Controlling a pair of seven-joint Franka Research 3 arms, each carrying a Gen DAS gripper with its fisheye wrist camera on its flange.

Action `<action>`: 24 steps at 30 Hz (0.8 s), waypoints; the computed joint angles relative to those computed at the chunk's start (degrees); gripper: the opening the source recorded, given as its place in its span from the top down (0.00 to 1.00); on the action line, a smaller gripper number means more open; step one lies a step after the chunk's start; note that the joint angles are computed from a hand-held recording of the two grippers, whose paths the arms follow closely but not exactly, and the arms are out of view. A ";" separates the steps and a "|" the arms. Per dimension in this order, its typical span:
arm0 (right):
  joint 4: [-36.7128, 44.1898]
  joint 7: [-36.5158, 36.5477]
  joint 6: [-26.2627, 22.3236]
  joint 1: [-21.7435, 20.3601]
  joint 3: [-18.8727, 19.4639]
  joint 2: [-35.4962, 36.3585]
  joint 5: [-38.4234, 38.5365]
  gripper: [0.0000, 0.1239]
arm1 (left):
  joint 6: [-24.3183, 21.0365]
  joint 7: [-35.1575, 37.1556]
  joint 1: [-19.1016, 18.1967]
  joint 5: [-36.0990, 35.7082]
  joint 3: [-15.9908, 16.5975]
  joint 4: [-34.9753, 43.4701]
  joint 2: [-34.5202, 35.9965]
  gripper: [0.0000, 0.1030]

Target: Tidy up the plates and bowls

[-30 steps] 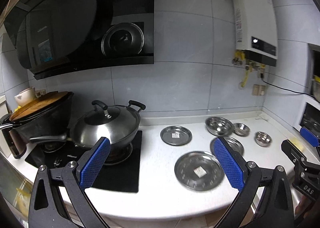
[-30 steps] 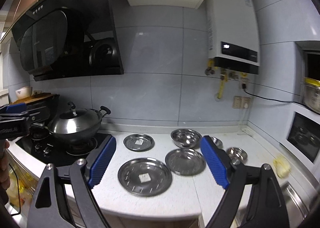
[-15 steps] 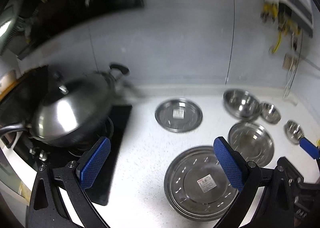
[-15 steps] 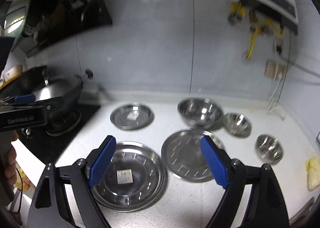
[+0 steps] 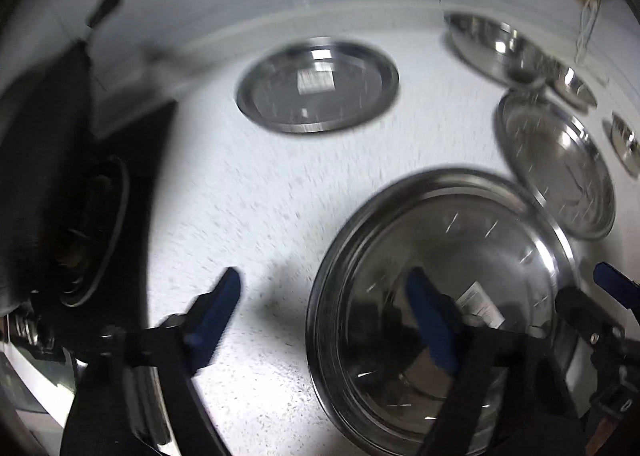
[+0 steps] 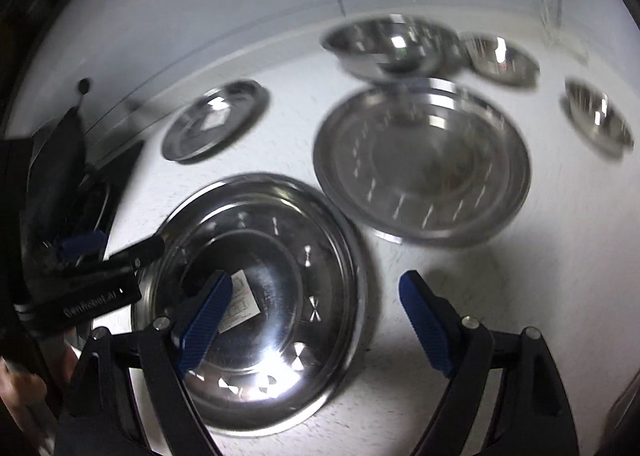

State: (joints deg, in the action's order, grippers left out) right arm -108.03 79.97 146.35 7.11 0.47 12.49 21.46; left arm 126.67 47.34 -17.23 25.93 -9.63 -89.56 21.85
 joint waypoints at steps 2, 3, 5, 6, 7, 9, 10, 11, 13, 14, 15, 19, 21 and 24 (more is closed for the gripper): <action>0.56 2.34 -1.14 0.38 -0.28 0.64 -0.69 0.32 | -1.95 2.64 1.26 -3.88 -0.87 1.51 1.51 0.47; 1.01 3.35 -1.99 0.57 -0.38 1.02 -1.22 0.34 | -2.35 3.34 1.80 -5.63 -1.14 1.81 1.93 0.55; 1.66 3.81 -2.95 0.72 -0.37 1.53 -2.04 0.41 | -1.40 3.50 2.41 -7.79 -1.25 1.32 1.98 0.59; 2.42 4.33 -3.96 0.91 -0.49 2.10 -2.96 0.48 | -1.46 3.24 2.36 -8.21 -1.18 1.42 2.08 0.61; 2.71 4.89 -4.31 1.10 -0.68 2.30 -3.90 0.53 | -1.67 3.41 2.31 -8.48 -1.18 1.74 2.27 0.65; 3.95 5.63 -4.66 1.50 -1.07 3.16 -6.28 0.60 | -3.10 3.24 1.56 -8.07 -0.99 3.33 3.08 0.71; 4.73 5.99 -5.07 1.54 -1.27 3.67 -7.16 0.68 | -3.93 2.84 1.14 -7.58 -0.74 3.98 3.38 0.71; 5.52 6.83 -5.58 1.74 -1.69 4.19 -8.61 0.74 | -4.45 2.17 0.75 -7.04 -0.47 4.46 3.64 0.72; 7.27 6.86 -7.18 1.09 -1.84 5.25 -9.06 0.91 | -5.29 0.57 0.30 -6.39 -0.05 4.88 3.75 0.80; 8.23 6.06 -8.42 0.35 -1.56 5.76 -8.06 0.91 | -5.27 0.48 0.42 -6.49 -0.13 4.79 3.65 0.80; 8.94 5.01 -9.24 -0.11 -1.28 6.16 -7.47 0.92 | -5.23 0.69 0.68 -6.86 -0.30 4.57 3.38 0.81; 10.92 3.48 -11.25 -0.69 -1.05 7.16 -6.76 0.92 | -6.45 1.13 0.90 -7.50 -0.59 5.06 3.28 0.83; 10.88 2.93 -11.29 -1.17 -0.86 7.16 -5.41 0.93 | -6.07 1.02 1.47 -8.52 -0.71 4.43 2.83 0.84; 10.96 1.76 -11.98 -1.67 -0.71 7.15 -4.10 0.93 | -5.59 1.02 1.97 -9.43 -0.87 3.64 2.22 0.85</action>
